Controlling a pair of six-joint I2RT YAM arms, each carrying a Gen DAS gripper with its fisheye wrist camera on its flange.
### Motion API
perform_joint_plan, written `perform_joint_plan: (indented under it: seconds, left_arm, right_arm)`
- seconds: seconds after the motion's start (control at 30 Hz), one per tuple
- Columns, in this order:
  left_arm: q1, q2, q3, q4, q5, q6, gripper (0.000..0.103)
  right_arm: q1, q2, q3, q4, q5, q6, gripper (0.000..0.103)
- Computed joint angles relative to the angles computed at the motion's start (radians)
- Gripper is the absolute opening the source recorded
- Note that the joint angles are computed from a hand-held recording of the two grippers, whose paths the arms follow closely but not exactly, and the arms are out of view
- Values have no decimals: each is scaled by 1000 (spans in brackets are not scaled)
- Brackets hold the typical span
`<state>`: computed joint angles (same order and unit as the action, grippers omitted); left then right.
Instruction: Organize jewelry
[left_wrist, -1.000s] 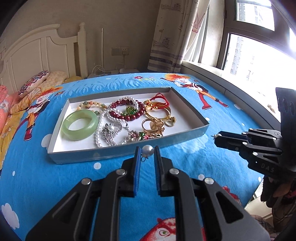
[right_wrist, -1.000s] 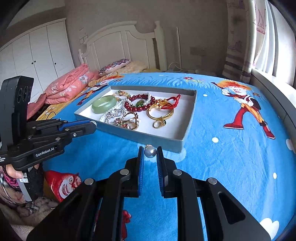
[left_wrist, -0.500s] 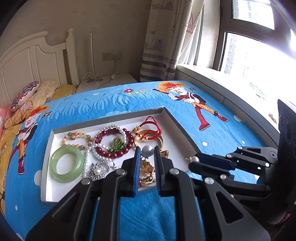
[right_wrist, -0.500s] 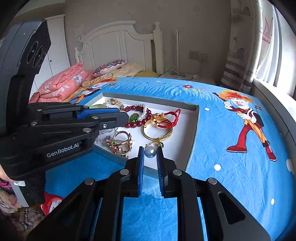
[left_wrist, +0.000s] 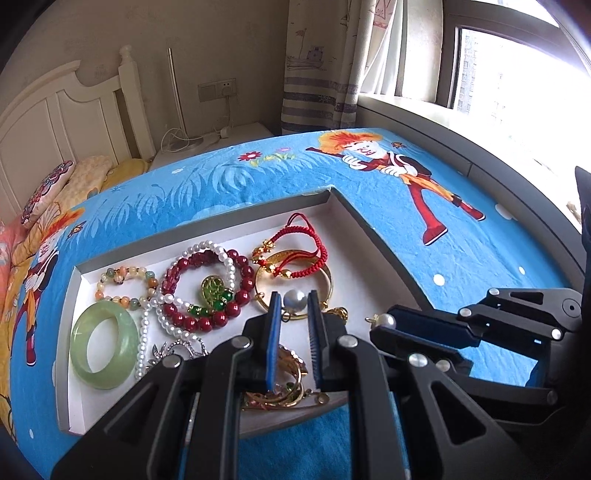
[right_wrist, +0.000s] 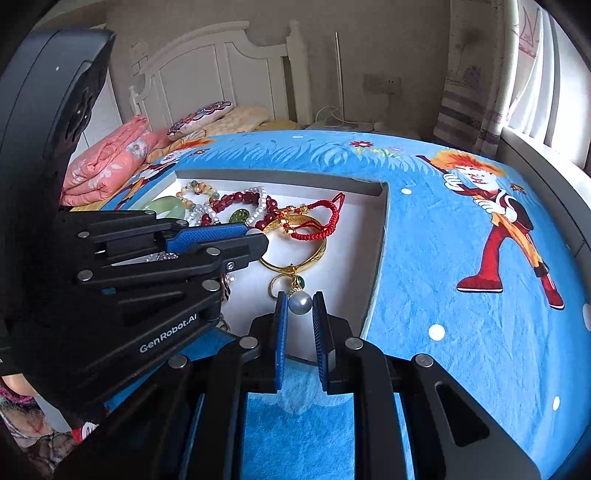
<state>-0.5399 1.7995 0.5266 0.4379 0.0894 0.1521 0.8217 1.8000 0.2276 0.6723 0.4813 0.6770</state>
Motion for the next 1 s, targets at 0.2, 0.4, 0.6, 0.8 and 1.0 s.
perform_joint_plan:
  seconds: [0.2,0.4,0.6,0.8,1.0]
  left_arm:
    - [14,37,26,-1,2,-9,14]
    - [25,33,18,10,4,-7,14]
    - [62,-39,-78,120,-49,-10,69]
    - [260,-171,-276,321,65,41,101]
    - [421,-144,-340,423,113,102,101]
  right_arm:
    - [-13,12,10,4,-10,-8,16]
    - [-19,0,-10,25,-2,16,23]
    - [80,-52,-32,9,105,117,59]
    - [232,-77,82,-186,261,248,86]
    - [283,14,257,-436,349,393,86]
